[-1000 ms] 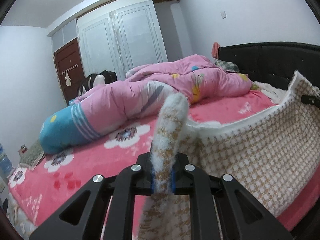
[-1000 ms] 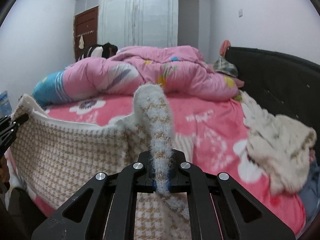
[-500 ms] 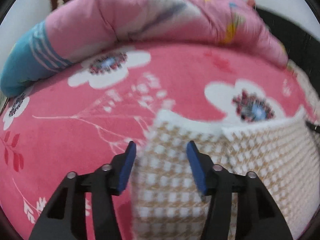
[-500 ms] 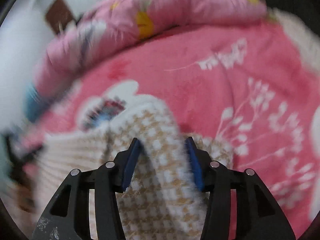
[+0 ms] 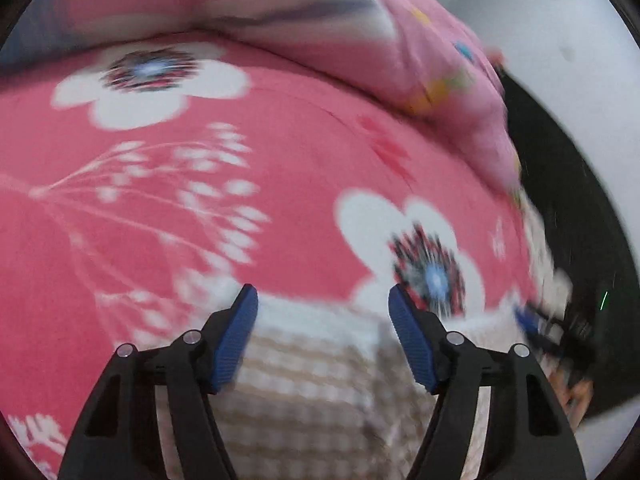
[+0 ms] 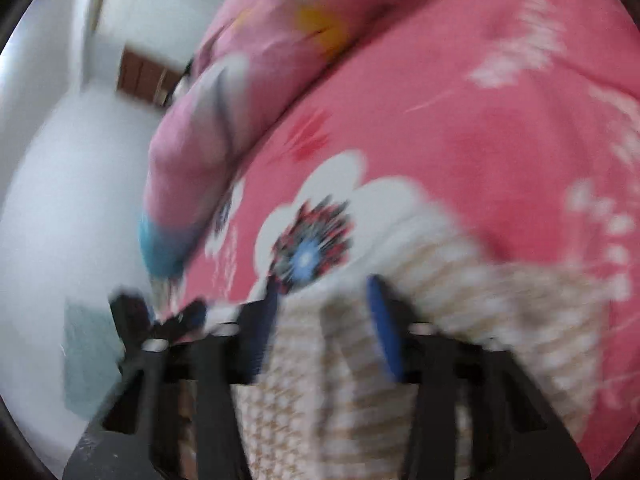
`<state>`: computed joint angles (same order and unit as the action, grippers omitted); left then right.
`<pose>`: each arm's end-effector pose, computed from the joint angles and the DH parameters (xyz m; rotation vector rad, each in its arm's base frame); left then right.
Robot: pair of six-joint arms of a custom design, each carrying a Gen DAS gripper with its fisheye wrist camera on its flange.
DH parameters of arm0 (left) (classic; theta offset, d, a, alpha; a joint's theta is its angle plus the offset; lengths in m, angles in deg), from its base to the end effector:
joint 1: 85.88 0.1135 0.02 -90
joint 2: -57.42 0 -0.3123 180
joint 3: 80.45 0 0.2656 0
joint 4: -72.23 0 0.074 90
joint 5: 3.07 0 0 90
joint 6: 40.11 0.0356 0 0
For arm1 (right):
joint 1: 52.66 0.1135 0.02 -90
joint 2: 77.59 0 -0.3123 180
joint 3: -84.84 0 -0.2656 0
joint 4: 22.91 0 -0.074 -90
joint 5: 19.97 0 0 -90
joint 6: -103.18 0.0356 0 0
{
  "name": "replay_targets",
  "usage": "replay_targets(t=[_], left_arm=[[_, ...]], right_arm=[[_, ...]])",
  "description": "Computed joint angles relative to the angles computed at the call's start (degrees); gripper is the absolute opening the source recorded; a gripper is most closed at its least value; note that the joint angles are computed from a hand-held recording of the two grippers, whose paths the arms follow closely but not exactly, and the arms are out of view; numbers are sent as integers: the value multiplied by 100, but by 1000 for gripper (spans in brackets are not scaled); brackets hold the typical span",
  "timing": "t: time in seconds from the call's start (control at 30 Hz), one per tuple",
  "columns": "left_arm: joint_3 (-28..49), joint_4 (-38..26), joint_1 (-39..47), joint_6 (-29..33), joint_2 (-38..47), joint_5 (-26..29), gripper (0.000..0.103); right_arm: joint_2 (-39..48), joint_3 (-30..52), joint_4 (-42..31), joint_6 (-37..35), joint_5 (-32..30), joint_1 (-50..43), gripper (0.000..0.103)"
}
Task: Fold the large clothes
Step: 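Fold the held side over the coat and open both grippers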
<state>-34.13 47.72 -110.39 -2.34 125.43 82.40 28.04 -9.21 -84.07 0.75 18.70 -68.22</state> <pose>0.2065 -0.0910 0.2259 -0.6229 2.3624 -0.5338 0.3635 -0.0724 0.2298 -0.0284 2.5486 1.1381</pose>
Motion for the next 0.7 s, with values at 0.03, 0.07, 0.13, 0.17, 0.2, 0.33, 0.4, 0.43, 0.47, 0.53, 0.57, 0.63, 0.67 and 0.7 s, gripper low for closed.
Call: replay_targets(t=[0.03,0.07,0.13,0.17,0.2,0.33,0.4,0.43,0.47,0.53,0.57,0.63,0.67,0.7], left_arm=[[-56,-93,157,-71,-199,71,66],[-50,-385,230,-184,-458,17,66],[1,-932,-73,-295,-1074,-431,66],[108,-1131,-390,-302,-1201,-750,66],[280,-1397,-895,-347,-1274,-1180,66],[861,-1858,-2988,-426,-679,-2376,66],[1152,-2120,-3625,-467,19,-2726,67],[1287,-2210,-3812,-577,536,-2774,68],[1355,-2238,-3769,-738,1099,-2532,68],[1271,-2041,-3771,-769,1605,-2609,70],[1285,-2064,-3875,-792,1676,-2834,70],[1465,-2530,-4161,-1200,1600,-3086,70],[1511,-2715,-4345,-1368,1498,-3173,70],[1541,-2866,-4571,-1506,1408,-3295,70]], right_arm=[[-227,-144,307,207,310,-125,36],[-498,-238,492,290,677,-253,53],[-1219,-501,564,63,972,-484,61],[-1456,-577,426,-146,940,-499,62],[-1788,-683,195,-462,919,-468,62],[-3265,-1522,-59,-1318,1655,604,64],[-3877,-2082,256,-1278,2300,1328,64],[-4000,-2372,494,-1104,2722,1777,64],[-3907,-2567,761,-924,3089,2105,64],[-3470,-3002,1402,-742,3743,2497,66],[-3362,-3118,1619,-670,3721,2487,66],[-3635,-2938,1174,-569,3796,2419,66],[-3841,-2859,921,-559,3775,2404,66],[-4182,-2832,609,-726,3486,2226,66]])
